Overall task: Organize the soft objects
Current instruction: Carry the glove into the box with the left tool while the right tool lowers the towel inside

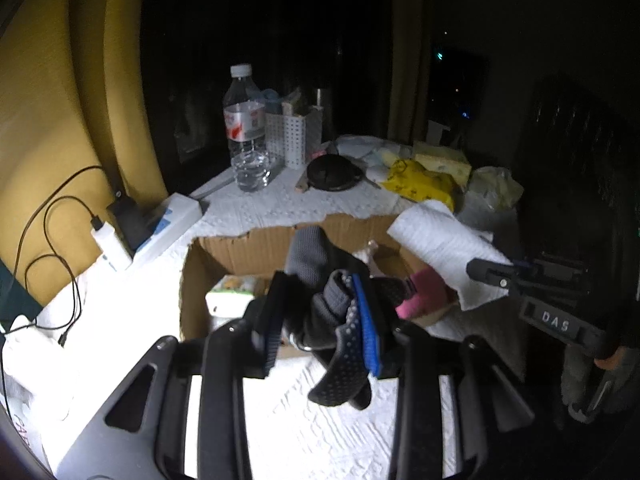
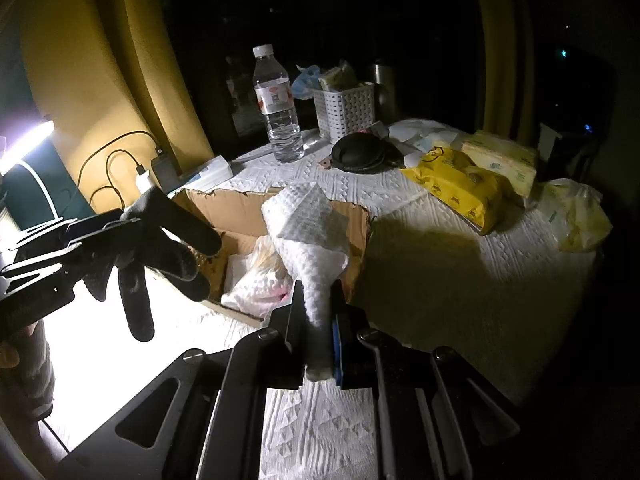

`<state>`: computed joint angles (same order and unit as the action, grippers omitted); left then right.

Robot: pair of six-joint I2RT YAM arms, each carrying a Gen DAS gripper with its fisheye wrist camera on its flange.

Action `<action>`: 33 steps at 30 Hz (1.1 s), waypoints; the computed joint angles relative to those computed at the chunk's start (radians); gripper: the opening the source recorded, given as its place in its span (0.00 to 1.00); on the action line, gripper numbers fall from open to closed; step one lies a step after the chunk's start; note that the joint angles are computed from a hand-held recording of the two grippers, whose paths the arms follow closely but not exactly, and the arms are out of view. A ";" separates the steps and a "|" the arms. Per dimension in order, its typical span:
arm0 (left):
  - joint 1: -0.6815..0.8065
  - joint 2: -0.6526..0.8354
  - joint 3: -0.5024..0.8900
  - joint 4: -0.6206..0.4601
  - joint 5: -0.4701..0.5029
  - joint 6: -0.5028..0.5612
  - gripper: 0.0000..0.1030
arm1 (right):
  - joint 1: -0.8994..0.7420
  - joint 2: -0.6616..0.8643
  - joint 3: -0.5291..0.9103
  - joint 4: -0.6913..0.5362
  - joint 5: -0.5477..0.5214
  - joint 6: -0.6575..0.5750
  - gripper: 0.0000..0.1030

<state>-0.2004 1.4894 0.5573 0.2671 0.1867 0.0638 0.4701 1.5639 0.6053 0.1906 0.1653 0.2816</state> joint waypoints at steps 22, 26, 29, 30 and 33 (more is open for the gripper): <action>0.003 0.323 0.197 0.106 0.008 -0.024 0.33 | -0.037 0.284 0.235 -0.013 -0.056 -0.020 0.10; 0.004 0.389 0.232 0.111 0.008 -0.031 0.33 | -0.045 0.336 0.274 -0.020 -0.062 -0.013 0.14; 0.005 0.420 0.245 0.115 0.004 -0.035 0.34 | -0.050 0.341 0.275 -0.004 -0.070 -0.009 0.35; 0.004 0.431 0.252 0.112 0.002 -0.037 0.34 | -0.052 0.336 0.268 0.008 -0.069 -0.007 0.41; 0.003 0.452 0.263 0.106 0.000 -0.038 0.35 | -0.060 0.309 0.240 0.048 -0.055 -0.005 0.43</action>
